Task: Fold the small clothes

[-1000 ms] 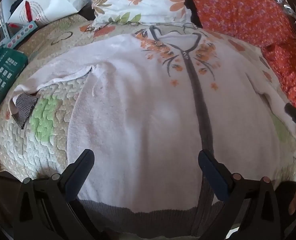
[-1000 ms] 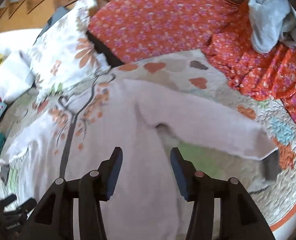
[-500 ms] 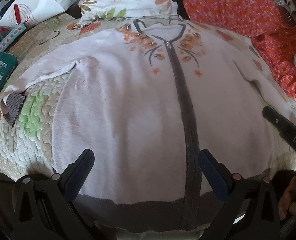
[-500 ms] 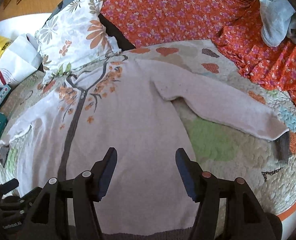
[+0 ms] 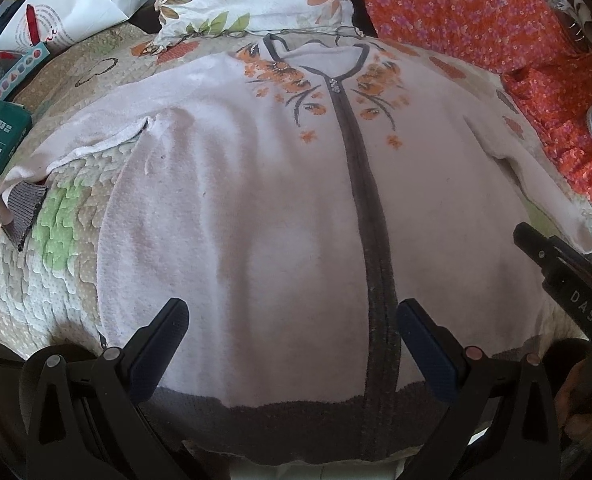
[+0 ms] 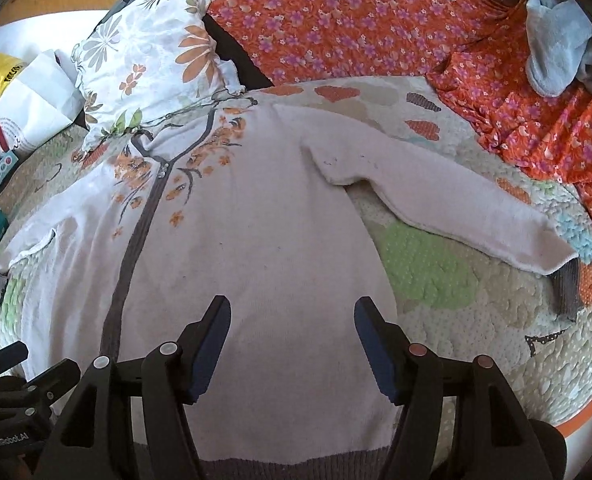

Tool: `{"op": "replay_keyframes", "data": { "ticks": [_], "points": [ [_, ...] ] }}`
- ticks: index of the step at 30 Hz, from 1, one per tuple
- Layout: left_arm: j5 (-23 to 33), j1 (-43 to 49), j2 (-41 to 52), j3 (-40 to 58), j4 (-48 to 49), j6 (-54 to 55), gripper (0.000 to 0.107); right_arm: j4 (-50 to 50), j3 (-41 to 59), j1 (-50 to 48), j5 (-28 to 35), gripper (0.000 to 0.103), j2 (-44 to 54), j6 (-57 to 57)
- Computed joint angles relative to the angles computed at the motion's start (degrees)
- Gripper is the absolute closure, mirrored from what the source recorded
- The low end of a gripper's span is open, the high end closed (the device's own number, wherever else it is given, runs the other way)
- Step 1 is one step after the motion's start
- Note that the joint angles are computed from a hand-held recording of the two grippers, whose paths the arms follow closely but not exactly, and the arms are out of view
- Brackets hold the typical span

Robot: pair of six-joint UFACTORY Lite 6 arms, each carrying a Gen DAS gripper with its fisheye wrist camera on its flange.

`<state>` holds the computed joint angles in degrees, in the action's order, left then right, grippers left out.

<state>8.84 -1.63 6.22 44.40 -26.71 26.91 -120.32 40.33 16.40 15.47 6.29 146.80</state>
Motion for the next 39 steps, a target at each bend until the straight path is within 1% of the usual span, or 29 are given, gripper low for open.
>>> {"op": "replay_keyframes", "data": {
  "ticks": [1,3,15,25,33,39],
  "points": [
    [0.0,0.0,0.0,0.0,0.0,0.0,0.004,-1.0,-0.2,0.0,0.1,0.034,-0.1,0.9],
    [0.0,0.2,-0.1,-0.2,-2.9,3.1,0.004,-0.6,0.0,0.3,0.3,0.033,0.1,0.6],
    [-0.2,0.4,0.2,-0.9,-5.6,5.2,0.004,0.7,-1.2,0.3,0.0,0.031,-0.9,-1.2],
    [-0.2,0.8,2.5,-0.6,-9.2,8.6,0.004,-5.1,-2.6,-1.0,-0.9,0.031,-0.2,4.3],
    [-0.2,0.7,4.4,0.1,-9.3,8.4,0.004,-11.4,-1.8,-2.5,-1.3,0.03,2.6,10.5],
    [0.6,0.7,5.6,0.5,-10.9,9.6,0.004,-13.4,-1.7,-2.4,-1.0,0.03,3.6,12.4]
  ]
}}
